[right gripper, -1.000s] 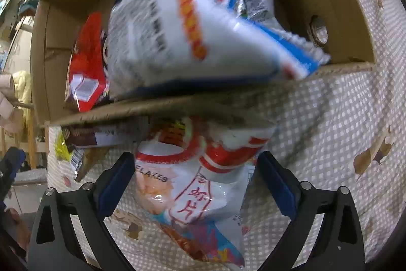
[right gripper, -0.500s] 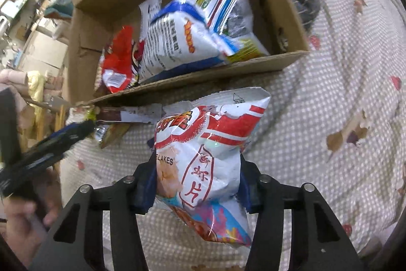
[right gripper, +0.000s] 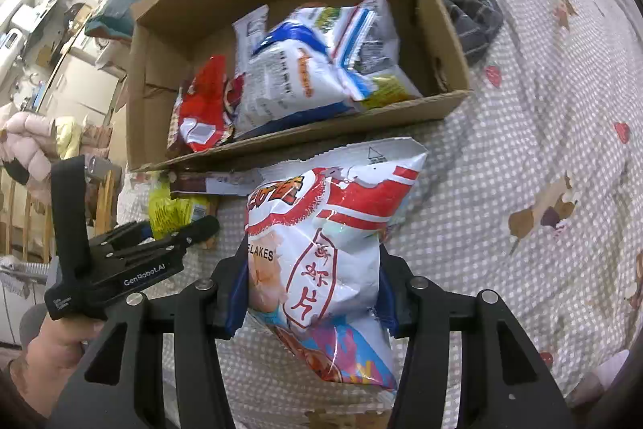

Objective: Organize snacks
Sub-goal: 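Lift both bags over the box and open both grippers to release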

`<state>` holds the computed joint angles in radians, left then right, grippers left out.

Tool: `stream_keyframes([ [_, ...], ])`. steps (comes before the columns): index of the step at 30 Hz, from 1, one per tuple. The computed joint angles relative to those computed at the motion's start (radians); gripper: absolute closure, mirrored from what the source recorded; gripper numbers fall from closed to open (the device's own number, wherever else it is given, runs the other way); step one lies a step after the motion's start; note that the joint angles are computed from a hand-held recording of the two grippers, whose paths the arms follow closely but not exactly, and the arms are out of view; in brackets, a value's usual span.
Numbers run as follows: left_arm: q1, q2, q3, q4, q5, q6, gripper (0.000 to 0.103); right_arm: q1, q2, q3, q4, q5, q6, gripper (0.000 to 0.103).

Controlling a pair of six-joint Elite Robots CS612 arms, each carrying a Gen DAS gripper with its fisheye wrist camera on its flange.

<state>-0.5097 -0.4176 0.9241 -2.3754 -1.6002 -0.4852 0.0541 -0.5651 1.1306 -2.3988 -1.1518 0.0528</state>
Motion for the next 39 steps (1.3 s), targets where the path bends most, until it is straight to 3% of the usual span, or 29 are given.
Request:
stream_keyframes([
  [5, -0.007, -0.055, 0.077, -0.015, 0.011, -0.022, 0.066, 0.007, 0.000, -0.004, -0.001, 0.009, -0.014, 0.050],
  [13, -0.046, -0.167, 0.250, -0.119, 0.172, 0.001, 0.066, 0.006, -0.020, 0.021, -0.011, 0.076, -0.055, 0.050],
  [18, -0.063, -0.220, 0.320, -0.202, 0.233, -0.006, 0.066, 0.007, -0.034, 0.037, -0.020, 0.122, -0.100, 0.050],
  [21, -0.054, -0.241, 0.343, -0.241, 0.241, -0.014, 0.066, 0.004, -0.047, 0.058, -0.070, 0.162, -0.112, 0.050],
  [29, -0.059, -0.238, 0.297, -0.282, 0.305, -0.011, 0.066, -0.018, -0.067, 0.120, -0.348, 0.283, -0.032, 0.050],
  [34, -0.053, -0.215, 0.243, -0.274, 0.326, 0.004, 0.066, -0.025, -0.051, 0.112, -0.503, 0.282, 0.095, 0.050],
  [39, -0.045, -0.177, 0.172, -0.248, 0.341, 0.001, 0.066, -0.035, -0.030, 0.084, -0.633, 0.213, 0.231, 0.050],
])
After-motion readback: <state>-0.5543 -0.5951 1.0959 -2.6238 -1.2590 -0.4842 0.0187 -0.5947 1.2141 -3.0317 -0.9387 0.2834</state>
